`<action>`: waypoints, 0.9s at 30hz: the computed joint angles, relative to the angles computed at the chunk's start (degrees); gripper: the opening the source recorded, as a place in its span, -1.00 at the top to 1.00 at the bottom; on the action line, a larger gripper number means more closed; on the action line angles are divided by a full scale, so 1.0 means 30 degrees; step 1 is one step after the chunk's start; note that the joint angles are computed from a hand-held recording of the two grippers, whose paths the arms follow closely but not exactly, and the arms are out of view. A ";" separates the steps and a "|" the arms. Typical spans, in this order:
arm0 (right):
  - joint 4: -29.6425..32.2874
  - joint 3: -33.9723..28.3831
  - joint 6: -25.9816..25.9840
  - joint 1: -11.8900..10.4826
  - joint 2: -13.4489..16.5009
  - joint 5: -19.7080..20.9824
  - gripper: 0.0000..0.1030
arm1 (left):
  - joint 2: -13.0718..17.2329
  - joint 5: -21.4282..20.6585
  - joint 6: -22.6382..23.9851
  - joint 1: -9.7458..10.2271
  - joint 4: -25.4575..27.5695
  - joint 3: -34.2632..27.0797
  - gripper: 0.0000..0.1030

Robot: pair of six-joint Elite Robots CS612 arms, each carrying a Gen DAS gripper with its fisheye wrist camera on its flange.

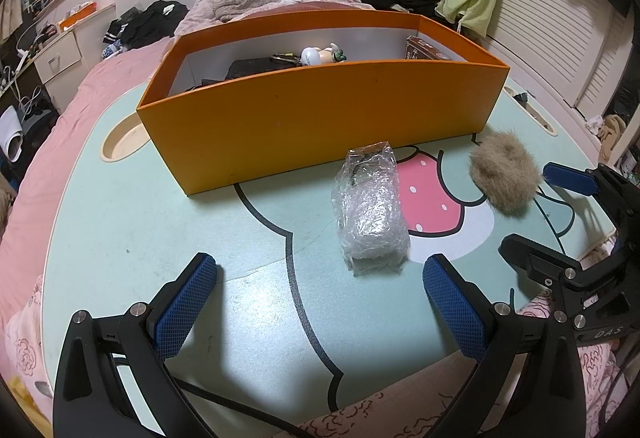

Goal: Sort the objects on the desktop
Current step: 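Grasp the teal toy car in the box with the left gripper, place it on the table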

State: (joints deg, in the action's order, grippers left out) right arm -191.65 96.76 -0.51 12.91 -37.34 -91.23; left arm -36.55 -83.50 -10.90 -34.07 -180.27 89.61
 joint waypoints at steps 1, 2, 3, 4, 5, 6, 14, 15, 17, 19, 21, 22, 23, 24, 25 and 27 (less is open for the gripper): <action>0.0019 0.0010 -0.0013 -0.0015 -0.0024 0.0010 -0.99 | -0.0001 -0.0005 0.0008 0.0006 0.0021 -0.0008 -0.99; 0.0029 0.0018 -0.0025 -0.0031 -0.0043 0.0022 -0.99 | -0.0025 -0.0004 -0.0007 -0.0025 0.0007 0.0067 -0.99; 0.0030 0.0013 -0.0019 -0.0032 -0.0040 0.0025 -0.99 | -0.0042 -0.0039 0.0004 -0.0022 0.0105 0.0051 -0.99; -0.0004 -0.0007 0.0005 0.0001 0.0007 0.0006 -0.99 | -0.0076 -0.0087 0.0026 -0.0030 0.0194 0.0100 -0.99; 0.0023 0.0009 -0.0022 -0.0038 -0.0034 0.0031 -0.99 | -0.0098 -0.0159 0.0081 -0.0013 0.0342 0.0069 -0.99; 0.0001 -0.0003 -0.0004 -0.0024 -0.0008 0.0029 -0.99 | -0.0127 -0.0256 0.0171 0.0004 0.0511 0.0040 -0.99; 0.0005 0.0028 -0.0027 -0.0059 -0.0023 0.0043 -0.99 | -0.0788 -0.1494 -0.0680 0.0259 -0.1465 0.0863 -0.99; -0.0004 0.0034 -0.0023 -0.0063 -0.0022 0.0051 -0.99 | -0.0931 -0.2075 -0.0901 0.0380 -0.1732 0.0857 -0.99; -0.0011 0.0036 -0.0033 -0.0073 -0.0019 0.0058 -0.99 | -0.1166 -0.2937 -0.1251 0.0543 -0.2112 0.0601 -0.99; -0.0040 0.0016 -0.0017 -0.0051 0.0029 0.0047 -0.99 | -0.1271 -0.3530 -0.1269 0.0633 -0.1637 -0.0098 -0.82; -0.0026 0.0044 -0.0038 -0.0087 -0.0014 0.0073 -0.99 | -0.1183 -0.4432 -0.1046 0.0747 -0.0067 -0.1236 -0.49; -0.0033 0.0046 -0.0045 -0.0090 -0.0011 0.0073 -0.99 | -0.0992 -0.5068 -0.0989 0.0814 0.1234 -0.2108 -0.32; -0.0034 0.0050 -0.0045 -0.0099 -0.0012 0.0082 -0.99 | -0.0789 -0.5469 -0.0956 0.0855 0.2255 -0.2781 -0.26; -0.0039 0.0055 -0.0048 -0.0099 -0.0011 0.0081 -0.99 | -0.0498 -0.5734 -0.0981 0.0834 0.3749 -0.3687 -0.15; -0.0081 0.0036 -0.0028 -0.0074 0.0041 0.0070 -0.99 | -0.0153 -0.5894 -0.0978 0.0810 0.5302 -0.4625 -0.03; -0.0073 0.0046 -0.0038 -0.0094 0.0019 0.0087 -0.99 | 0.0587 -0.6562 -0.1094 0.0842 0.7925 -0.6314 -0.01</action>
State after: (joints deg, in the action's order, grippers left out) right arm -191.86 96.89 -0.62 12.63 -37.28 -90.97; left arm -34.79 -103.19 -14.18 -31.55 -156.49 70.67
